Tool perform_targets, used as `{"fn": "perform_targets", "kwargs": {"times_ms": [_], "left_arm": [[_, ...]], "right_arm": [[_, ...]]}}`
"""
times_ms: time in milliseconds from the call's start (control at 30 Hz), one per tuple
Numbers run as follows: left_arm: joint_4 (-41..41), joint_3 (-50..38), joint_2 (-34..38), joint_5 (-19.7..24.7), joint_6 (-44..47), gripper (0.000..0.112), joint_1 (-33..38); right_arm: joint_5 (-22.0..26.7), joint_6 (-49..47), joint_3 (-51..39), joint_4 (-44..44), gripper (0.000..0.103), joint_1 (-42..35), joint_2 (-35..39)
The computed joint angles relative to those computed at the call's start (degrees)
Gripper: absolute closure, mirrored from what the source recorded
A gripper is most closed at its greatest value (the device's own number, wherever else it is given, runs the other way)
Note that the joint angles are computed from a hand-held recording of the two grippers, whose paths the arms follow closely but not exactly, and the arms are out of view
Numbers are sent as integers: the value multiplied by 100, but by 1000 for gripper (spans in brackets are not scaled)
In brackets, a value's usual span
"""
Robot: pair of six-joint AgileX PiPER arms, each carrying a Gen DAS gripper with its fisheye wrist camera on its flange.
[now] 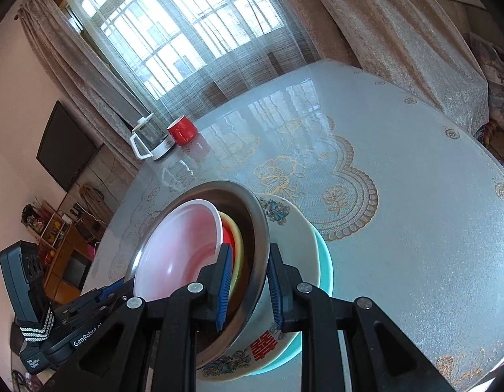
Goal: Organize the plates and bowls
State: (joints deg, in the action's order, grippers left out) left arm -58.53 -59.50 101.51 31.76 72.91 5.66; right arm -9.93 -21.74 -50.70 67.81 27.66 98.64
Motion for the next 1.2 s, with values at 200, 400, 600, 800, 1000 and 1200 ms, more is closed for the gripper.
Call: {"fn": "perform_targets", "kwargs": {"times_ms": [200, 400, 600, 800, 1000, 1200], "left_arm": [[7, 34, 53, -50, -9, 90, -75], [61, 25, 54, -82, -80, 90, -133], [107, -1, 66, -182, -142, 90, -177], [64, 45, 50, -271, -96, 89, -190], [17, 84, 13, -202, -55, 88, -141], [14, 88, -3, -140, -66, 88, -111]], "right_arm": [[-7, -175, -15, 224, 81, -44, 106], [2, -259, -33, 318, 81, -91, 163], [-89, -1074, -117, 1093, 81, -40, 245], [-167, -1410, -152, 1356, 81, -4, 271], [-88, -899, -85, 896, 81, -67, 234], [-148, -502, 43, 550, 77, -39, 89]]}}
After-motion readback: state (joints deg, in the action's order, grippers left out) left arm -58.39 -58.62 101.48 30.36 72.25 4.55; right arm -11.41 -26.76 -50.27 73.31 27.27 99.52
